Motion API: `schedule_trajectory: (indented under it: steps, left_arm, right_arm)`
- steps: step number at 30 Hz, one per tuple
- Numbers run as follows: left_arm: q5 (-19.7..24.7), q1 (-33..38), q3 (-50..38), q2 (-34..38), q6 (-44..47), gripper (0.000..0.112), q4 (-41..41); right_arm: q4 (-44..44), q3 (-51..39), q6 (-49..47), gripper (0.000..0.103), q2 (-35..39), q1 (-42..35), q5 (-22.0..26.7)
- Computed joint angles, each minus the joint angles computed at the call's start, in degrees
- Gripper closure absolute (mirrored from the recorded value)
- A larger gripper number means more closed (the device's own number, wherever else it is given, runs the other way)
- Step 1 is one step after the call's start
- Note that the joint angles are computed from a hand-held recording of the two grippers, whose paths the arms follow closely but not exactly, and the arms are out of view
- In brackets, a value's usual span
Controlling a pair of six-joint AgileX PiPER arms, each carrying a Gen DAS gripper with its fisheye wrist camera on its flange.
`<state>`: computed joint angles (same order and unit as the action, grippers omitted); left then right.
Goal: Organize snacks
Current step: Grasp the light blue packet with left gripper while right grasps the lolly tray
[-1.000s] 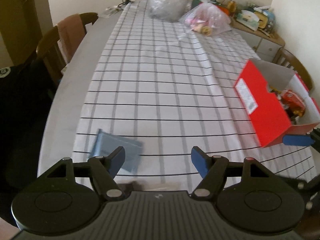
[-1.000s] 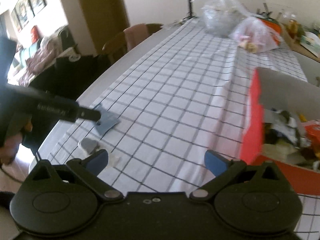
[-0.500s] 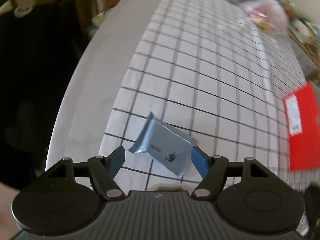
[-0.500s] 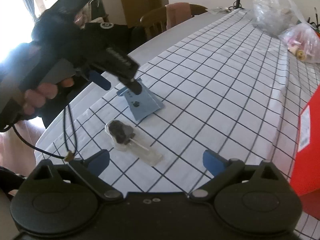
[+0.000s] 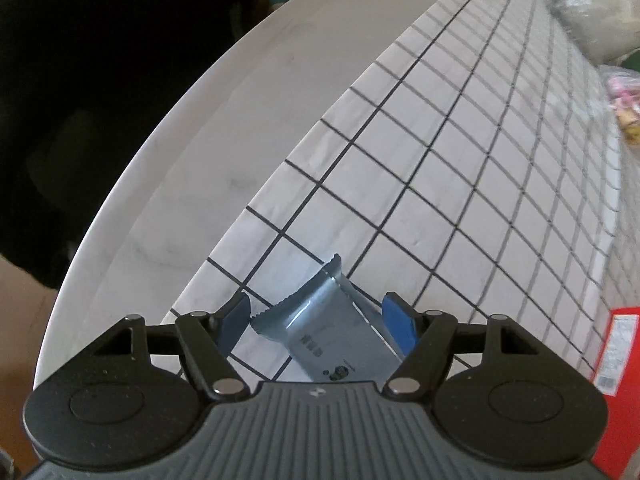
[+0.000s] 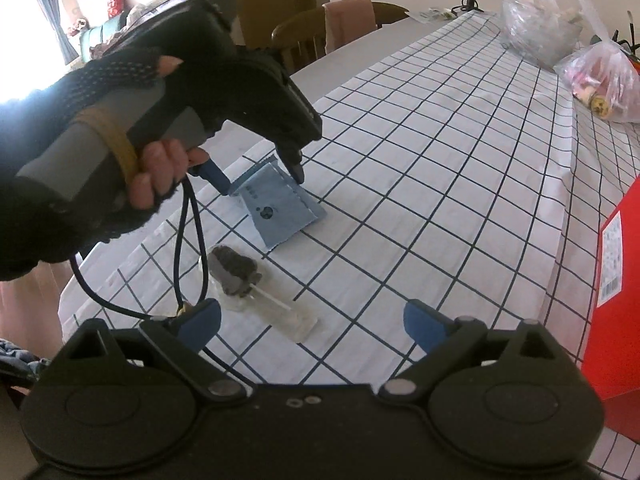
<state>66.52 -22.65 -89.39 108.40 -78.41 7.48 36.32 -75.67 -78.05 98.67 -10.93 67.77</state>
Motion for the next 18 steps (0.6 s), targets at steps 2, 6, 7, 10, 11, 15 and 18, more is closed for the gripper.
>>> schedule_trajectory:
  steps: [2,6,7,10,11,15,18]
  left_arm:
    - [1.2,-0.5,0.0,0.3,-1.3,0.040,0.5]
    - [2.5,-0.9,-1.2,1.0,-2.3,0.042,0.6]
    - [2.4,-1.2,-0.7,0.6,-2.5,0.044,0.8]
    - [2.3,-1.8,0.4,-0.4,-2.5,0.052,1.3]
    - [1.7,-1.7,1.2,-1.0,-2.3,0.053,1.3]
    - [-2.2,-2.0,7.5,-5.4,-1.5,0.057,1.7]
    - [-5.4,-2.2,13.7,-9.7,-1.6,0.058,2.3]
  right_arm:
    - [-0.2,0.1,0.1,0.007,0.2,0.3,-0.2]
    - [-0.2,0.2,-0.5,0.008,0.4,0.9,-0.3]
    - [-0.2,0.1,-0.5,0.008,0.6,1.0,-0.2]
    - [-0.3,-0.5,-0.5,0.011,1.3,1.9,-0.2]
    - [-0.4,-0.8,-0.5,0.012,1.6,2.3,-0.1]
    - [-0.5,-2.0,-0.9,0.015,3.0,4.2,0.6]
    - [-1.2,-3.1,-1.1,0.018,4.7,6.2,1.2]
